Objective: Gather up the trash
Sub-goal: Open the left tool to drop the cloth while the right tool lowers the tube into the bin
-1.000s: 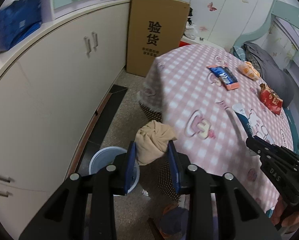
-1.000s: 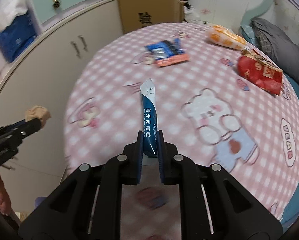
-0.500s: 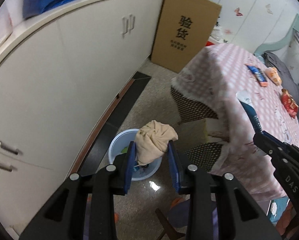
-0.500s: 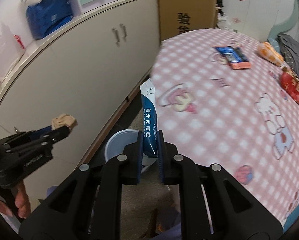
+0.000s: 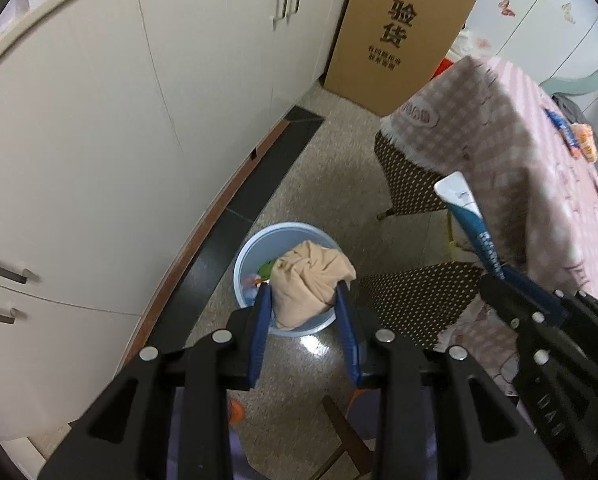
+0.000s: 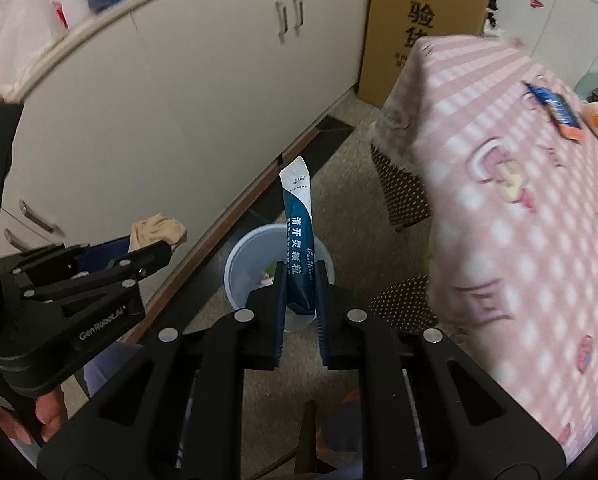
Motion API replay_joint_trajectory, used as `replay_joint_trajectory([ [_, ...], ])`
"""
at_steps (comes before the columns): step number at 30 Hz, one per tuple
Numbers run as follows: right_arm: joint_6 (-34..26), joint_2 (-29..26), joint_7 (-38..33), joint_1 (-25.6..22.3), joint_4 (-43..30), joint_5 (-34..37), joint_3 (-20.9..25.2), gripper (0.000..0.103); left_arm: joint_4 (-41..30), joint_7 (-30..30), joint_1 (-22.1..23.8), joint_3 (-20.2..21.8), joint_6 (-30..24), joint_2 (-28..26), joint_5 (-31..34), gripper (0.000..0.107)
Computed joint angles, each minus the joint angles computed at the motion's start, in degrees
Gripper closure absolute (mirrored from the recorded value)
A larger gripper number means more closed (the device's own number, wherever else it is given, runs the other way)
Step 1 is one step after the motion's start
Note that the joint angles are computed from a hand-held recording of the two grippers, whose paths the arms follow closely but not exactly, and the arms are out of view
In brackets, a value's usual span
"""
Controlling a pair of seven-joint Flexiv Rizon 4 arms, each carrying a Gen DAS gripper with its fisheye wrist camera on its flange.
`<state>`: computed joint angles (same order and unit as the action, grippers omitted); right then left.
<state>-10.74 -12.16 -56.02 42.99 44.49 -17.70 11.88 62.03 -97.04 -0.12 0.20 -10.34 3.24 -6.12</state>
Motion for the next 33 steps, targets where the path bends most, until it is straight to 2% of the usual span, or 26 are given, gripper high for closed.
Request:
replay_joint_trajectory([
  [6, -1.47, -1.96, -1.45, -0.53, 0.66, 1.78, -0.1, 0.09, 1.4, 0.42, -0.13, -0.13, -0.43, -2.1, -0.09, 0.074],
  [7, -1.7, -2.26, -1.64, -0.55, 0.69, 1.83, -0.22, 0.09, 1.68, 0.6, -0.25, -0.17, 0.02, -2.31, -0.11, 0.065],
  [8, -1.84, -2.56, -1.62, -0.72, 0.72, 2.12, -0.37, 0.089, 1.75, 0.52, -0.31, -0.22, 0.24, -2.6, 0.07, 0.046],
  [9, -1.87, -2.71, -1.56, -0.9, 0.71, 2.45, -0.47, 0.089, 2.35, 0.05, -0.45, -0.18, 1.64, -2.66, 0.52, 0.041],
  [11, -1.94, -3.27, -1.57, -1.17, 0.42, 2.91, -0.69, 0.089, 4.06, 0.45, -0.62, 0.11, 3.98, -1.99, 0.68, 0.04],
  [17, -2.13, -3.36, -1.5, -1.32, 1.59, 3.41, -0.61, 0.089, 5.6, 1.64, 0.23, 0.89, 2.22, -1.29, 1.71, 0.04],
  [22, -3.74, -4.87, -1.83, -0.31, 0.24, 4.07, -0.45, 0.089, 7.53, 1.02, 1.48, 1.66, 0.92, 0.61, 3.56, 0.04],
  [28, -2.61, -6.32, -2.3, 0.8, -1.76, 5.02, -0.65, 0.088, 9.53, 1.01, 3.26, 2.68, 0.87, 3.31, 4.16, 0.04],
  [30, -3.12, -6.96, -2.16, 0.83, -3.07, 5.85, -0.79, 0.084, 9.7, 0.89, 3.74, 2.85, 0.79, 3.83, 3.98, 0.04],
  [31, -3.18, -6.95, -1.81, 0.96, -3.1, 5.82, -0.96, 0.074, 9.8, 0.99, 3.97, 2.98, 0.81, 4.02, 3.69, 0.04],
  [32, -2.8, -6.67, -1.29, 0.98, -2.62, 5.77, -1.09, 0.054, 9.94, 1.06, 4.12, 3.02, 0.92, 4.13, 3.37, 0.04],
  [33, -2.37, -6.27, -0.68, 0.96, -1.96, 5.66, -1.16, 0.043, 9.97, 1.12, 4.27, 3.02, 0.67, 4.19, 3.21, 0.04],
])
